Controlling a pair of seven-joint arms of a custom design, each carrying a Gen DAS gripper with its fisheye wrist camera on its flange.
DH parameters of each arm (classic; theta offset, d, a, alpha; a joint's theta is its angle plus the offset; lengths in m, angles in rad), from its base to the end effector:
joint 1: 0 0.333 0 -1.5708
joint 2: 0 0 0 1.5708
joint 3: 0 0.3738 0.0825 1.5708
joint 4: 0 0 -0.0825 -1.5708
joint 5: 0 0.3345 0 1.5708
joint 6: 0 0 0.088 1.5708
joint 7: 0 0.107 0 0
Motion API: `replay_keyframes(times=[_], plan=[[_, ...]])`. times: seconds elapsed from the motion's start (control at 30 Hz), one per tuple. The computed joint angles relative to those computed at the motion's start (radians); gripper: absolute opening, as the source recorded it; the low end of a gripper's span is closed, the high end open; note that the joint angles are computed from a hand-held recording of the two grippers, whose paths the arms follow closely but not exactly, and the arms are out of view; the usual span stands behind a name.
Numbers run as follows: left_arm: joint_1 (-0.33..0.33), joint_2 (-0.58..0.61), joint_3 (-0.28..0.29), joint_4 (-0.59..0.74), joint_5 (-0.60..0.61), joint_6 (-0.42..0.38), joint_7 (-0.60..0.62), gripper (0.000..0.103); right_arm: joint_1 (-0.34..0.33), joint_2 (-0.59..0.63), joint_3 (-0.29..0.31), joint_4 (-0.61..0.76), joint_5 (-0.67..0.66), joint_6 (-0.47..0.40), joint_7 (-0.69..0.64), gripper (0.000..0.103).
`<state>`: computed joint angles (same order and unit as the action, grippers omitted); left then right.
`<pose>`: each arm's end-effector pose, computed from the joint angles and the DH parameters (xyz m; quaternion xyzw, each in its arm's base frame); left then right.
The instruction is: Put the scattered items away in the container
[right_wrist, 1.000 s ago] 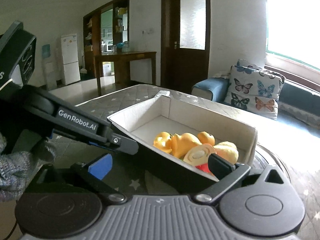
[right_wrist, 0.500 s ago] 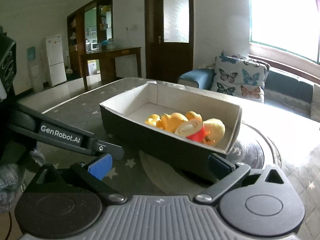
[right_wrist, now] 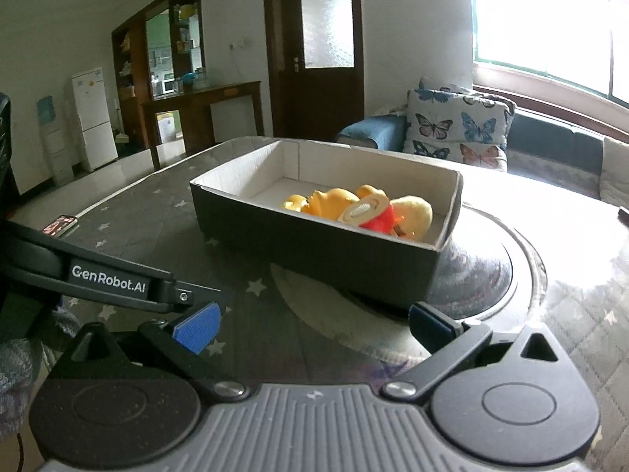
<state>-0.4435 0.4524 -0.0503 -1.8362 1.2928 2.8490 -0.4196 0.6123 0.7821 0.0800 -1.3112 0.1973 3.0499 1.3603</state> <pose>0.5503 -0.3490 0.4037 -0.7527 0.5300 -0.3431 0.1865 0.6335 0.4728 0.4538 -0.7967 0.3886 -0.1745 0.4287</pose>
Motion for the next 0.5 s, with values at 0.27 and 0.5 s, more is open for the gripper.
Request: replay_keyframes(times=[0.27,0.5], plan=[[-0.018,-0.005,-0.017,-0.003,-0.047,-0.083,0.048,0.03,0.038,-0.008,-0.063,-0.021,-0.009,-0.007,0.067,0.103],[-0.032,-0.004,-0.027,0.001,-0.089,-0.15,0.086,0.03,0.057,-0.008,-0.103,-0.025,-0.028,-0.029,0.143,0.103]])
